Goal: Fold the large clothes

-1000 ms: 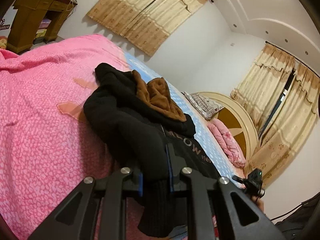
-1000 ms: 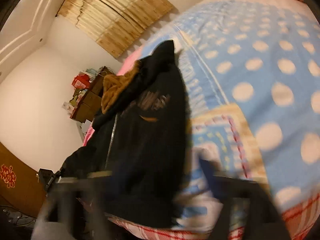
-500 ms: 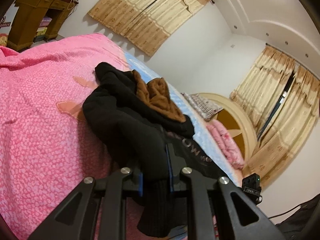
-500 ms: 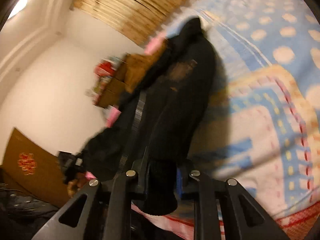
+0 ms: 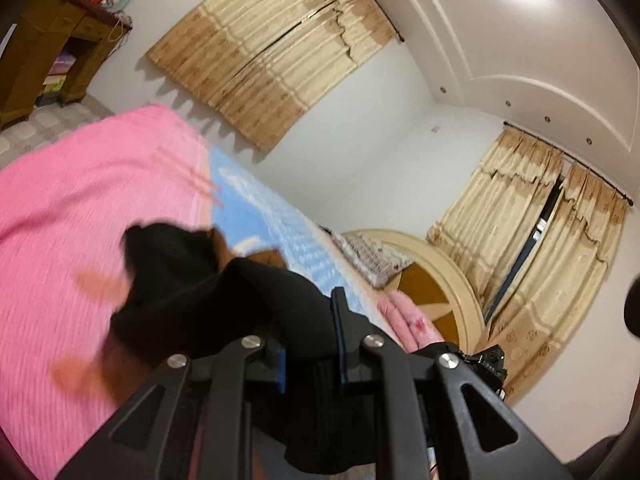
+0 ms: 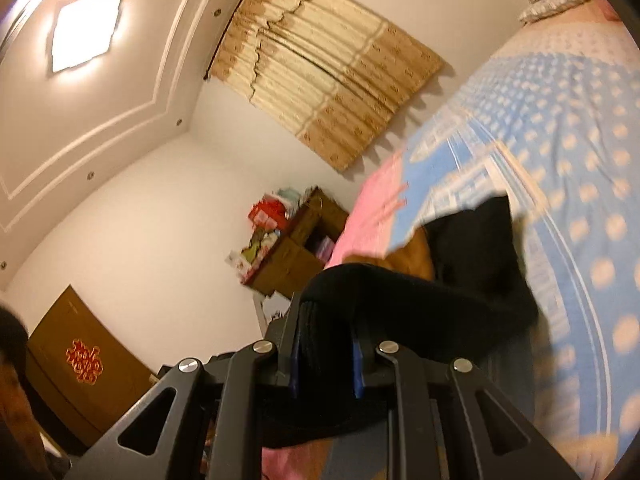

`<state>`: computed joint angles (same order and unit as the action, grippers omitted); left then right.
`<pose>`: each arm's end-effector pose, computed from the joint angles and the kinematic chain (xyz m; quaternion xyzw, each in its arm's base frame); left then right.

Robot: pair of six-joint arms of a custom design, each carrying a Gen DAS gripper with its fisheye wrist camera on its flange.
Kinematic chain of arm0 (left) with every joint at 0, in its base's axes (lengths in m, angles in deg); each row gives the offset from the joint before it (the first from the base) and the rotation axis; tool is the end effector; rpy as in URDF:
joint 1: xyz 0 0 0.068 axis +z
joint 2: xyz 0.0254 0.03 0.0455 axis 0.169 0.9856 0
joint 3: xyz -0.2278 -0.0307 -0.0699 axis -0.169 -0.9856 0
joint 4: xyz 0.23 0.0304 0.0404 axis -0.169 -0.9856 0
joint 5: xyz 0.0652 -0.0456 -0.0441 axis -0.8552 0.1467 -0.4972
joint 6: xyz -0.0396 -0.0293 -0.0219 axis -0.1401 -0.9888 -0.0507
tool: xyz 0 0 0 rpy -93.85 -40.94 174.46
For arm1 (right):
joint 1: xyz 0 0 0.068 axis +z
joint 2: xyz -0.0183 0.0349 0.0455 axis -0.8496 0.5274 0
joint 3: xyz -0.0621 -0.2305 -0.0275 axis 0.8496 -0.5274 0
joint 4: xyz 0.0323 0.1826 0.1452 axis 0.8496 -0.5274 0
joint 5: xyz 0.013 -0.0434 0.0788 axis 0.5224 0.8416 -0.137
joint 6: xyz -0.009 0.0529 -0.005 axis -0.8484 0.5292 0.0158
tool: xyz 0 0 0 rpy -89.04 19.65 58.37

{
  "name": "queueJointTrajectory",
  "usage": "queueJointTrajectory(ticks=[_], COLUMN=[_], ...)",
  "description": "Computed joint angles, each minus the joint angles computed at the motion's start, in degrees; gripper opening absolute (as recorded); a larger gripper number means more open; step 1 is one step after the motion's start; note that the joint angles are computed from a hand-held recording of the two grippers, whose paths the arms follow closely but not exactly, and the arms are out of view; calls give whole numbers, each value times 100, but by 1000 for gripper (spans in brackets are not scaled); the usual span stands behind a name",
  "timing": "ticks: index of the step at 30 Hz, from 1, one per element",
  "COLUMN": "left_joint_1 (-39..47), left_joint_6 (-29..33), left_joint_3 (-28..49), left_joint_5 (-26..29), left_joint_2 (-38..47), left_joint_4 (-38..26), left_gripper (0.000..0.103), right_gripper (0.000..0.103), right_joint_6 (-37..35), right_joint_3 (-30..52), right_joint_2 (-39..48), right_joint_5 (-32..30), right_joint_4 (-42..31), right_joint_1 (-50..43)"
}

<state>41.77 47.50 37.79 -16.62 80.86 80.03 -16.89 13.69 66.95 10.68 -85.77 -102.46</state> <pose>0.1744 0.0696 0.1632 -0.0383 0.7523 -0.4436 0.4856 0.1452 -0.0929 0.1940 0.0794 0.7602 0.4582 0.4537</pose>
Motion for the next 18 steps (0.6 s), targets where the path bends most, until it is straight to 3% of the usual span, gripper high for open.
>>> queueJointTrajectory(ticks=[1,3,6,9,13,15,18], left_joint_1=[-180,-483,-872,-1146,-1448,-1562,-1684], left_joint_6=[-361,-665,-668,-450,187,315,312], left_joint_3=[199,681,1586,2524,4085,4763,5645], left_joint_5=[-169,-474,-891,-1229,-1913,-2239,-2539], left_joint_2=[356,979,2052,3197,4732,5406,6175], left_joint_4=[516,949,1058,882,-237,-721,-1547], left_gripper=[18,18,18,18,18,23,26], right_gripper=[19,19,19,19,19,19,29], right_joint_6=[1266,2637,3421,3608,3478,3162,2781], right_joint_3=[-138,96,878,1784,3146,3938,5494], right_joint_2=[-47,484,1515,2613,4297,5092,6496], right_joint_5=[180,644,1360,1893,2654,3119,3764], right_joint_4=[1313,2856,3734,3903,3736,3333,2440], right_joint_1=[297,786,1394,1811,2291,2500,2771])
